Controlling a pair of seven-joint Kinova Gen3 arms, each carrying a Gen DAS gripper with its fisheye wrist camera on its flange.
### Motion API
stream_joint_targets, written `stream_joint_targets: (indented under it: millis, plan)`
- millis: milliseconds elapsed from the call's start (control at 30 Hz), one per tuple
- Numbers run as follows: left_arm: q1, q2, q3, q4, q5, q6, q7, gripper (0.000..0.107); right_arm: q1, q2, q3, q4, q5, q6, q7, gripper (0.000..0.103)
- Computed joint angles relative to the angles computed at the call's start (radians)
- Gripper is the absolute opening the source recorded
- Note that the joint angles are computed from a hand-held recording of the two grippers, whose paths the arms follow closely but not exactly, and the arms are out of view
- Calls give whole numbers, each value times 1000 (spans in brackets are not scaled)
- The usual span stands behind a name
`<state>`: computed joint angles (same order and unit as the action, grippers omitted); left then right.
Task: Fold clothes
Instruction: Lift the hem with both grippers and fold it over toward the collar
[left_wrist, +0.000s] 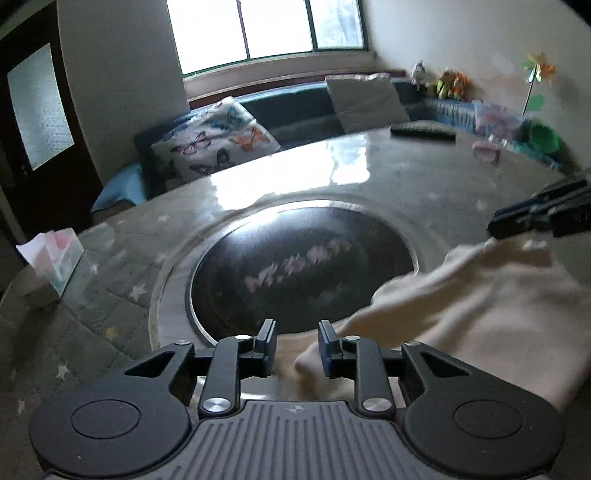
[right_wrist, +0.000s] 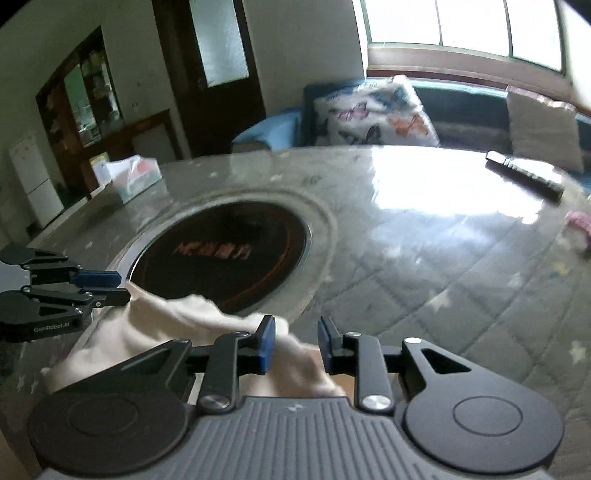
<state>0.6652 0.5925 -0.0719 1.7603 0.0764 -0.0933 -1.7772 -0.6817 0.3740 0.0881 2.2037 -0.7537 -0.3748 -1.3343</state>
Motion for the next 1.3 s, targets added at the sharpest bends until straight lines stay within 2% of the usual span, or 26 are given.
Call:
stream_joint_targets:
  millis: [100,233,367,533,733,867,967,1067,1200,1300]
  plan:
    - [-85,-23,119,24,-48,-31,-12,30,31,-11,-40,-5,72,10,-23,25]
    - [-193,-5,275,-6,-112,12,-18,30,18,13,-26,-45,102,60,-24,25]
    - [-236,41,354,-68,-144,89,-26,30,-5,39,13,-77,117,104,-43,25]
    - [-194,88,313,-142,-119,153,-21,30,-68,67,92,-103,119,137,-55,25]
    - [-180,95,294,-141,-106,135,-15,31,-175,99,188,-106,96,119,-27,26]
    - [-150,91,262,-133,-101,120,-2,31,-232,65,221,-69,46,96,17,26]
    - [-124,87,233,-127,-99,108,8,31,-237,16,187,-16,9,56,46,26]
    - [-117,86,224,-122,-98,99,15,31,-243,-28,150,42,-50,17,70,34]
    - [-101,85,206,-116,-99,87,21,31,-257,-55,114,106,-151,-46,102,34]
    - [-86,85,188,-117,-98,85,25,32,-176,-56,51,136,-132,-63,28,34]
